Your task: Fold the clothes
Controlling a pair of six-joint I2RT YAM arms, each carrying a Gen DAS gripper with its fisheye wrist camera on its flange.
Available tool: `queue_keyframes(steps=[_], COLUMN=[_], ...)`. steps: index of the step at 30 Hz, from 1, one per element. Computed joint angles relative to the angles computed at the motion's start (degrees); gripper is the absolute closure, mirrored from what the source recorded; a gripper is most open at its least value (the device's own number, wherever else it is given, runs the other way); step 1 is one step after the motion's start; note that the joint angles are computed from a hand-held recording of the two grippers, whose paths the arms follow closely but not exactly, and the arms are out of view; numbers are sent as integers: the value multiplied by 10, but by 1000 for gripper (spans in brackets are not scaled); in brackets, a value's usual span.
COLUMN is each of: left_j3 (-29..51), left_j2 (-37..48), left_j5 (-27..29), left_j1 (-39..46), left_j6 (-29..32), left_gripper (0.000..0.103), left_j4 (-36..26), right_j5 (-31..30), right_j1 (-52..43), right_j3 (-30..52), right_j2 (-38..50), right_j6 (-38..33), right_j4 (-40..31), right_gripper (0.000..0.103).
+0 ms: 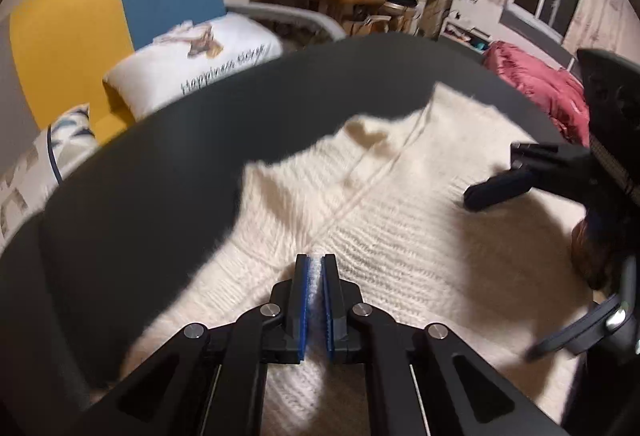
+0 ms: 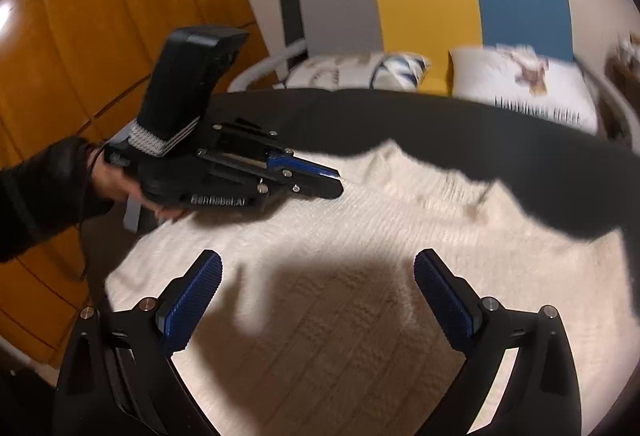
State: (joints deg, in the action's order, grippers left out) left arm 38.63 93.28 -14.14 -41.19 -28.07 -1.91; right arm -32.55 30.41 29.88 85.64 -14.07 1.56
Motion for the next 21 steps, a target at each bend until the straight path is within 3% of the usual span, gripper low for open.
queue_keyframes(steps=[3,6,11,14,16,21], left_j3=[-37,-85,-118,-99,-88,-66], left_j2=[-51,-136,-273,-255,-227,-162], left_j5=[9,31,105,137,196,256], left_j1=[9,36,86,107,134,158], left_j6=[-1,15,115,176,204,240], left_gripper=[90,86,81,80,79,76], left_j4=[10,5,-95,-130,-130,-133], right_j5=[19,9,-36,-57,-66,-78], right_j1=[7,1,-27,-39,-43,-48], right_j3=[-21,-23,-20,-13,-7,-3], right_j2=[41,38,50,55,57,63], right_j6=[20,20,11,10,9,8], right_j4=[67,65,65,57,52,49], right_gripper=[4,4,4,4,4,4])
